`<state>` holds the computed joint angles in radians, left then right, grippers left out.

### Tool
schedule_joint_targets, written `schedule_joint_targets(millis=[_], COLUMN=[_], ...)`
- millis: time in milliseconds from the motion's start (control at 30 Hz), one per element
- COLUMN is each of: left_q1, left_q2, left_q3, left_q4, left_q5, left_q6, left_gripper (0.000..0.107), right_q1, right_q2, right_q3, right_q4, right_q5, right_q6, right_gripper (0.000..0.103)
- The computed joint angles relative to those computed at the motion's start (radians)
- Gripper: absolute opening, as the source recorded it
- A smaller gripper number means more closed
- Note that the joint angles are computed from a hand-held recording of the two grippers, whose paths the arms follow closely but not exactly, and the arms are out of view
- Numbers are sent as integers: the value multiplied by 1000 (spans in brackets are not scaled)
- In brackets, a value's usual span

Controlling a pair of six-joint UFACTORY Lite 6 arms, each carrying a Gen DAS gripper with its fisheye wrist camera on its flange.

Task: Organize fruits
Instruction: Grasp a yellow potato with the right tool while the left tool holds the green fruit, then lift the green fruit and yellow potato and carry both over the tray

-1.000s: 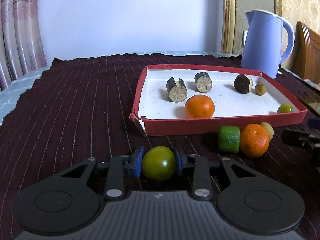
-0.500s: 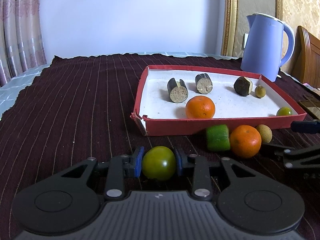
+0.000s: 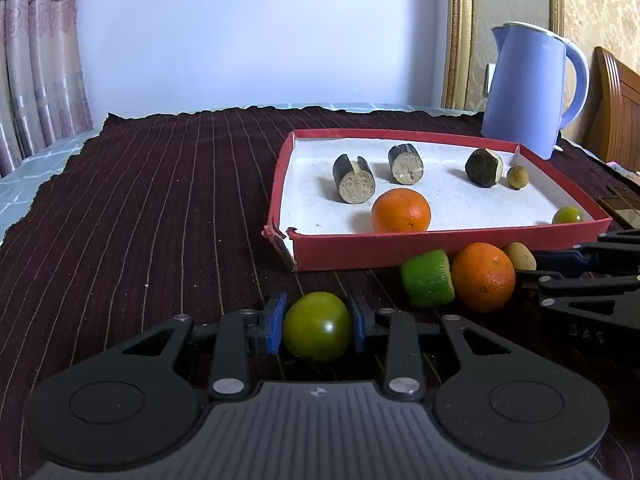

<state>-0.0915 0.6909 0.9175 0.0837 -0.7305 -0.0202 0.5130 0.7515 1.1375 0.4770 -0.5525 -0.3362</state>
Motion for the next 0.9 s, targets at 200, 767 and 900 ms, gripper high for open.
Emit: schedule_joint_targets(millis=[200, 767, 900], left_q1=[47, -154, -203], left_q2=[-5, -155, -154], left_q3=[-7, -123, -75], left_q4=[133, -87, -182], left_q5=[-19, -17, 25], left_q6=[-121, 17, 62], left_gripper=[31, 31, 32], right_q1=[-3, -89, -87], right_q2=[-17, -157, -190], right_q3=[-27, -279, -310], right_q4=[-35, -180, -163], right_q5=[-16, -192, -216], right_q6=[55, 328, 337], right_gripper=[24, 24, 24])
